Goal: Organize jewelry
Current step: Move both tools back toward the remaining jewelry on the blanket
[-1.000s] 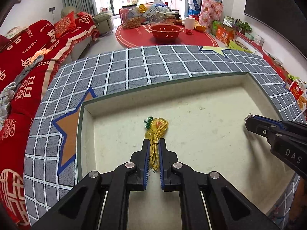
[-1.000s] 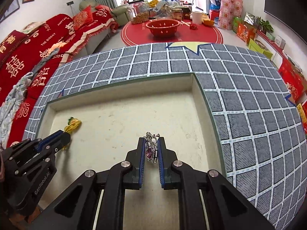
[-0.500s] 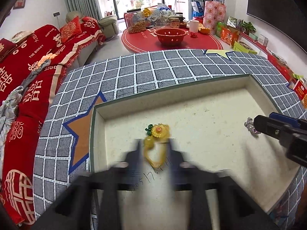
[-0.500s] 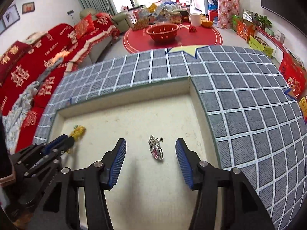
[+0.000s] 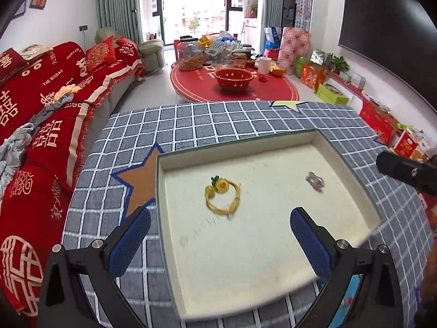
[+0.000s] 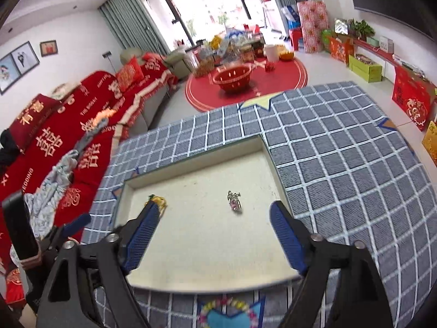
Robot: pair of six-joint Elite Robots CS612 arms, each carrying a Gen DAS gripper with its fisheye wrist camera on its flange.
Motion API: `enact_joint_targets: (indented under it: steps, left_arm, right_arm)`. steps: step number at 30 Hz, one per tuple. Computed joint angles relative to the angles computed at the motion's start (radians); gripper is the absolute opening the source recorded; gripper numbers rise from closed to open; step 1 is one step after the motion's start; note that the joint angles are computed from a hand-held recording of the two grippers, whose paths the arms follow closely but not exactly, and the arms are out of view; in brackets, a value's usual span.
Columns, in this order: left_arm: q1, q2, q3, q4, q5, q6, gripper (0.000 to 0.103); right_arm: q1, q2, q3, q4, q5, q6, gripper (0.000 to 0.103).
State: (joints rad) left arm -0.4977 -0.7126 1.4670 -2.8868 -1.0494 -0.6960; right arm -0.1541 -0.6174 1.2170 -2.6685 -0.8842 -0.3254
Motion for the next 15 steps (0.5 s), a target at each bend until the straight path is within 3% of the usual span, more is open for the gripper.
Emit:
enact_joint_targets:
  steps: [1,6,9,15]
  left_arm:
    - [-0.009,-0.013,0.025,-0.019,0.017,-0.004,0.103]
    - [-0.041,-0.07,0.148,-0.134,0.013,-0.027,0.103]
    - [-0.057,-0.093,0.204,-0.159,-0.021,-0.051,0.103]
    - [-0.1,-0.124,0.281,-0.14,-0.018,-0.088,0.103]
  right_arm:
    - [-0.007,-0.013,0.025,-0.028,0.017,0.002,0.103]
    - [-0.036,-0.075,0.145,-0.158,0.063,-0.009,0.103]
    - [-0.052,-0.114,0.205,-0.142,0.071,-0.057,0.103]
    - [-0.079,-0.172,0.308,-0.113,0.052,-0.121,0.103]
